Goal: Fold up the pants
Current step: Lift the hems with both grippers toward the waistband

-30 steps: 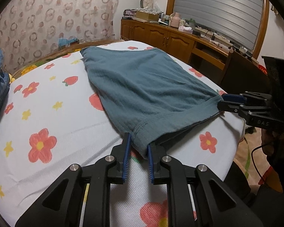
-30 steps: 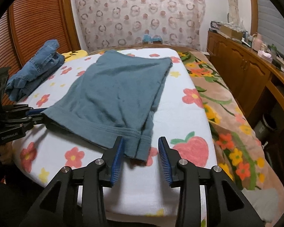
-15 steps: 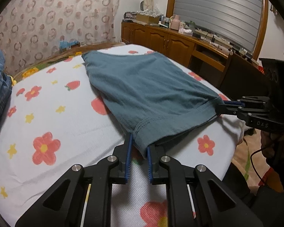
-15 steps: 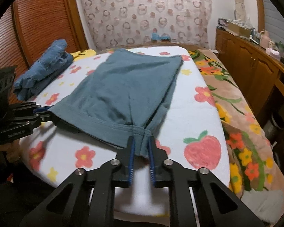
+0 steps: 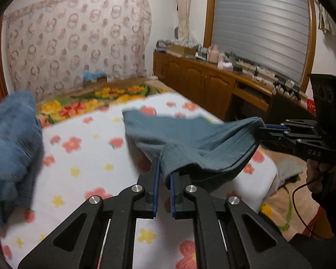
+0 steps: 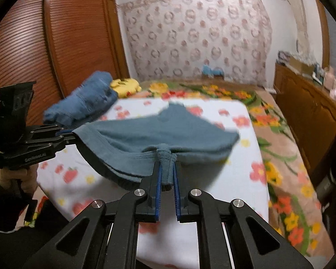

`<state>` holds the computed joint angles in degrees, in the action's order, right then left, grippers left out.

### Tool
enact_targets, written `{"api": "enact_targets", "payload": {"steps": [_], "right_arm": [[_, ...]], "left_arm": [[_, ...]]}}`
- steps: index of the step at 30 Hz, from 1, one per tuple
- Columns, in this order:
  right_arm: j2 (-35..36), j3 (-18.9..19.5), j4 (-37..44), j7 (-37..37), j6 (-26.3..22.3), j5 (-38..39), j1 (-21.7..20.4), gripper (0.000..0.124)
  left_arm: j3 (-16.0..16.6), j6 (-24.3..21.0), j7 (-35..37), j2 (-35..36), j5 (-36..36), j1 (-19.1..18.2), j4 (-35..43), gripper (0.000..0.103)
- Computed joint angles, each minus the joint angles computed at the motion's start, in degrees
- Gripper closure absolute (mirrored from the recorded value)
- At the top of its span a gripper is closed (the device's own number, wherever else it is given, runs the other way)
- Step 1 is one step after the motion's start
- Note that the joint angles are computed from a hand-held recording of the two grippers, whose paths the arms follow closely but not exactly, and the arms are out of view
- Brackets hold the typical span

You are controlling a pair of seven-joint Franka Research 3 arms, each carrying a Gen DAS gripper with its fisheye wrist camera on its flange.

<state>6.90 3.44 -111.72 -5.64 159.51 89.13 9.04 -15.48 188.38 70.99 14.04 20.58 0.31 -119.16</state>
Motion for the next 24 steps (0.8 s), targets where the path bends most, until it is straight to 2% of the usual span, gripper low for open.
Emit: {"api": "enact_targets", "payload": {"steps": [3,5,10,12,13,18,19,22,24], "right_arm": [[-2.19,-0.05,0.03,-2.74,-0.77,2.10,0.08,0.115],[-3.95,-0.36,0.06,-3.88,-1.74,2.94,0.25,0.115],[-7.33,-1.41,0.32,-6.73,-3.34,4.89,1.06,0.115],[-7.57,-1.61,1.19,-7.30,-3.34,4.98,1.48,0.115],[-7.22,-1.62,2.21,-6.66,-3.33,4.05,1.70,0.115],[-0.58,-0.85,10.37,-0.73,-1.90,-3.10,2.11,0.115],[1.22,-0.49,12.66,1.13,-1.53,-5.17,2.06,0.115],[7.43,0.77,20.89,7.46,-0.61,-12.41,1.60,0.115],[11.20,1.49,26.80,12.46,0.08,-17.64,1.92,0.115]], "left_arm": [[4.14,0.62,-0.25,-2.54,0.07,-3.47,-0.24,0.095],[8.05,0.99,-0.28,-4.51,0.09,-6.71,-0.20,0.095],[8.17,0.38,0.41,-7.26,0.48,-5.57,1.56,0.095],[9.53,-0.02,0.51,-7.50,0.93,-6.48,2.62,0.095],[8.62,-0.76,1.16,-7.25,0.85,-5.40,3.86,0.095],[11.11,-3.90,0.94,-3.11,2.05,-6.09,10.71,0.095],[12.24,-4.29,0.29,-2.24,2.67,-6.80,11.86,0.095],[11.71,-7.00,0.80,2.36,1.79,-4.72,18.61,0.095],[12.79,-8.84,0.18,5.26,1.66,-4.53,23.42,0.095]]}}
